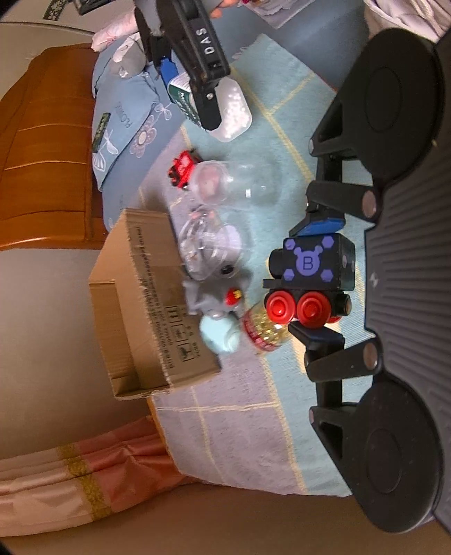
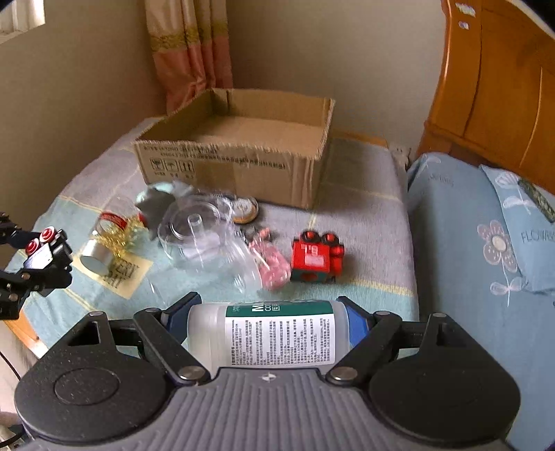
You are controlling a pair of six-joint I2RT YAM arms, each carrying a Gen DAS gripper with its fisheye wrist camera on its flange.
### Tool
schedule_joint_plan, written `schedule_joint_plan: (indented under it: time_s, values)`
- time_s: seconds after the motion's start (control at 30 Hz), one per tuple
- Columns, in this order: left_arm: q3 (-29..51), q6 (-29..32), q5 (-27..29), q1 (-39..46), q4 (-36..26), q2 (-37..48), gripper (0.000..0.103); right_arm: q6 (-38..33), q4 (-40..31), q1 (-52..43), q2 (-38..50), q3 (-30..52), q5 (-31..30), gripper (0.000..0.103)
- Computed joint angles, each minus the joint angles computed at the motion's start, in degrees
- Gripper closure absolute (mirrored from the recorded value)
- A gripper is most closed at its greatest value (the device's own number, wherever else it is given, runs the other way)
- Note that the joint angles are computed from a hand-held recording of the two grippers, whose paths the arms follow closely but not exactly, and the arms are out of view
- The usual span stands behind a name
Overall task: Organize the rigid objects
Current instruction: 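Carry the B block with the left tool into the box and open it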
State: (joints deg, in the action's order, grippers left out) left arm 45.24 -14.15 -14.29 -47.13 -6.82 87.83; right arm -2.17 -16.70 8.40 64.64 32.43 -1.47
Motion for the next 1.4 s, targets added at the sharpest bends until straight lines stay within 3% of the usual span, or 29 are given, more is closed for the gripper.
schedule_joint_plan:
  time_s: [0.23, 0.6, 0.93, 1.27, 1.3, 1.37, 1.4]
  values:
    - [8.60, 3.90, 1.52, 4.04, -3.47, 2.70, 0.054, -1.61, 1.27, -1.00, 2.28, 4.92, -3.18, 0.016]
    - [30.94, 9.06, 4.42, 11.12, -9.30, 17.09, 0.054, -3.15, 3.87, 0.17, 17.54, 20.40, -5.85, 0.016]
    - [62.24, 11.12, 7.16, 15.93, -22.08, 38.06, 0.054, -2.62, 3.44, -0.94, 30.68, 33.88, -6.91, 0.016]
    - [102.97, 11.01, 6.70, 18.62, -41.32, 62.71, 0.053, -1.82, 1.71, -1.40, 37.33, 41.74, -6.05, 0.016]
    - [104.47, 10.45, 6.28, 18.77, -40.87, 63.79, 0.050, -1.98, 1.52, -1.25, 37.66, 42.16, -5.66, 0.016]
    - [102.20, 9.17, 5.64, 18.96, -37.64, 62.98, 0.015, -2.30, 1.51, -1.02, 37.99, 42.52, -5.14, 0.016]
    - [100.24, 8.48, 5.17, 19.04, -35.92, 62.03, 0.011, -2.48, 1.46, -1.01, 38.20, 42.72, -5.17, 0.016]
